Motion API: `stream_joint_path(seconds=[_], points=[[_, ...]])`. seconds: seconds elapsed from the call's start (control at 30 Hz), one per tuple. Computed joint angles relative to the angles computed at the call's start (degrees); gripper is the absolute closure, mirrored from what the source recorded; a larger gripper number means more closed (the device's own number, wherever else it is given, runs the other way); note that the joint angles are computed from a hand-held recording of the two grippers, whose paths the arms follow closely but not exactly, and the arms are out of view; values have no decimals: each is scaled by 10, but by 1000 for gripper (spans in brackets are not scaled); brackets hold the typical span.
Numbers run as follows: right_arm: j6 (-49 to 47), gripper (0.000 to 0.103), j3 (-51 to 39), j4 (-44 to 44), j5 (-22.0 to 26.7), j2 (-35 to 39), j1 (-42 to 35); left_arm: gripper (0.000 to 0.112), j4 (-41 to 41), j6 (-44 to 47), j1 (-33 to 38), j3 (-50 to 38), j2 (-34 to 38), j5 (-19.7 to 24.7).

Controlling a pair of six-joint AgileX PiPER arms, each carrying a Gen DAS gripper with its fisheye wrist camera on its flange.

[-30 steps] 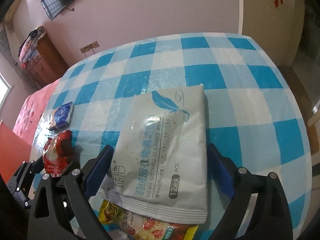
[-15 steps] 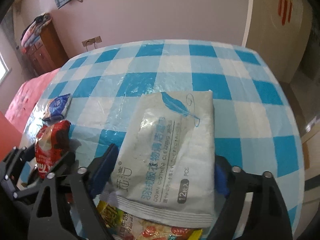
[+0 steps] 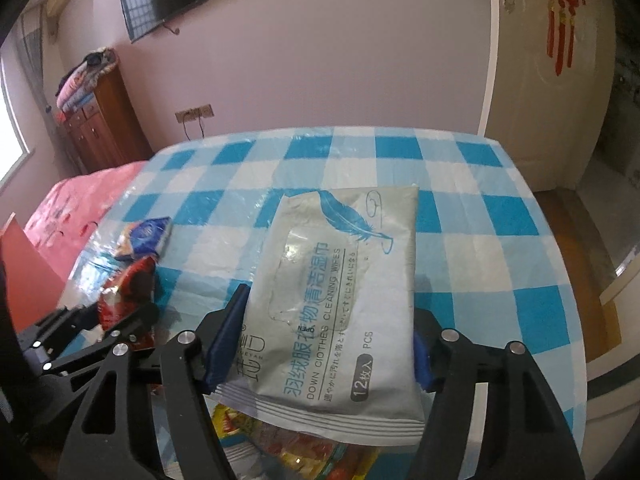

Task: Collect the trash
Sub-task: 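Carry the tea packet and wipe pack to the orange bucket and release both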

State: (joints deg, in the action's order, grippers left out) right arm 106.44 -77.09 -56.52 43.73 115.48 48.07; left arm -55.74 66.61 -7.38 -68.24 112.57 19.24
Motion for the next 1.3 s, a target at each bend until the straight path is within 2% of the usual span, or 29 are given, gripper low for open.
stream_joint_path(seconds=[0.33,0.67,0.9,1.1,1.3], points=[[59,35,28,-31,-4,-38,32,65,-82,56,65,14,-48,101],[80,35,20,-47,-4,-62,65,65,-101,64,149,13,-97,213],[74,35,-8,-40,-30,-61,74,65,-101,69,210,4,-119,262],[40,35,-61,-19,-74,-42,75,65,-96,70,273,-11,-128,305],[-95,35,-183,72,-91,15,75,65,-99,62,336,-46,-121,339]])
